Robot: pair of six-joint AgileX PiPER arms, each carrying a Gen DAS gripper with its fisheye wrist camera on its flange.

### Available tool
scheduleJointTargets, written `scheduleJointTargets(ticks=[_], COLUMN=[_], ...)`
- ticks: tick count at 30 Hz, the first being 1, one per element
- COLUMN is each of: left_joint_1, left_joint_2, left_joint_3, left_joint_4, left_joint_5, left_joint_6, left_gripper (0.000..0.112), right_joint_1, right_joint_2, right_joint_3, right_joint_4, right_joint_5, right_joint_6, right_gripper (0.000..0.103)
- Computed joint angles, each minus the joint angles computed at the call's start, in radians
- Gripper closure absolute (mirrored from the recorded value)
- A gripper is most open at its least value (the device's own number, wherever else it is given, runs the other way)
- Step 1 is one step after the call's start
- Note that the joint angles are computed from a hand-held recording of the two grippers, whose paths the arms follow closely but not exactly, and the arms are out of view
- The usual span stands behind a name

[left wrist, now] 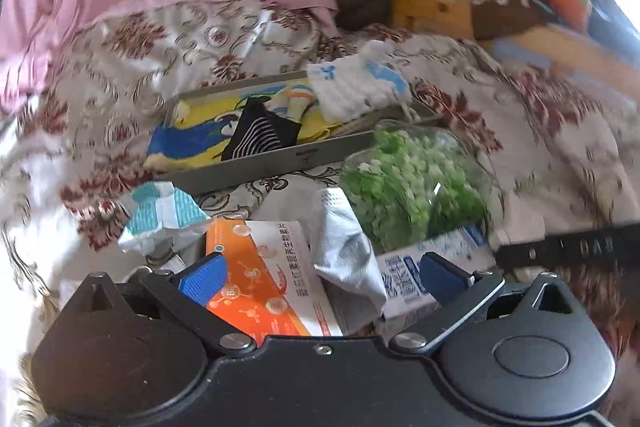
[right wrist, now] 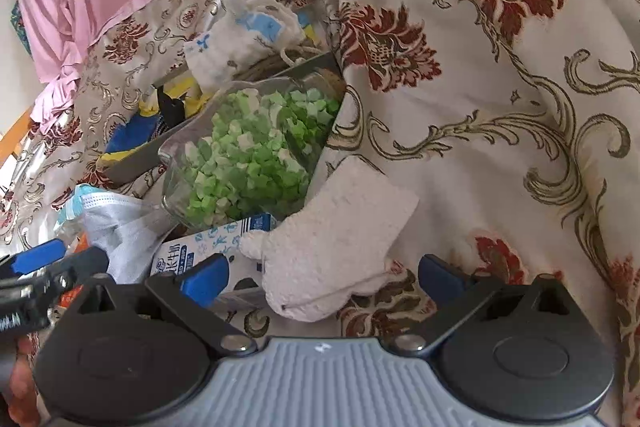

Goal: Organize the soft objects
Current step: 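Grasp the white textured mitt with the right tool while the left tool grasps the grey face mask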

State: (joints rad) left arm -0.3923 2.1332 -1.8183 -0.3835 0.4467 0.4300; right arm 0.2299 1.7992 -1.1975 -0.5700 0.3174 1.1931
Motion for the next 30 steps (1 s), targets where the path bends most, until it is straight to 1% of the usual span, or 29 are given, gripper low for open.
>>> scheduleJointTargets(ticks=[2, 5, 7, 9, 11, 12, 14, 20, 26, 28, 30], left_joint_1=[0.005, 0.012, 0.019, 0.022, 0.021, 0.022, 0.024, 0.023, 0.018, 0.018, 0.019], left_joint_2=[0.021, 0.050, 0.068, 0.075, 0.088, 0.092, 0.095, 0.095, 0.084, 0.082, 0.078], left_joint_3=[-0.031, -0.081, -0.114, -0.128, -0.150, -0.158, -0.163, -0.162, -0.145, -0.142, -0.136], left_joint_4=[-0.023, -0.055, -0.083, -0.099, -0.083, -0.081, -0.085, -0.092, -0.094, -0.095, -0.102], left_joint_5=[0.011, 0.043, 0.077, 0.093, 0.107, 0.113, 0.121, 0.126, 0.119, 0.120, 0.119], left_joint_6=[-0.012, -0.027, -0.035, -0.033, -0.054, -0.062, -0.069, -0.086, -0.077, -0.078, -0.073], left_gripper=[0.011, 0.016, 0.017, 0.020, 0.023, 0.026, 0.030, 0.040, 0.055, 0.062, 0.065], right_joint_1=[-0.004, -0.013, -0.011, -0.010, -0.010, -0.009, -0.004, 0.000, 0.010, 0.011, 0.012], right_joint_2=[0.006, 0.023, 0.029, 0.030, 0.028, 0.027, 0.024, 0.020, 0.021, 0.020, 0.019], right_joint_3=[0.000, -0.013, -0.013, -0.007, 0.001, 0.003, 0.006, 0.007, 0.005, 0.007, 0.009], right_joint_4=[0.015, 0.105, 0.061, 0.022, -0.001, -0.005, -0.043, -0.041, -0.092, -0.115, -0.128], right_joint_5=[-0.012, -0.021, -0.031, -0.047, -0.066, -0.072, -0.074, -0.077, -0.062, -0.062, -0.063], right_joint_6=[-0.012, -0.090, -0.048, -0.007, 0.017, 0.021, 0.056, 0.049, 0.091, 0.109, 0.116], right_gripper=[0.001, 0.001, 0.001, 0.002, 0.006, 0.010, 0.012, 0.018, 0.025, 0.029, 0.029])
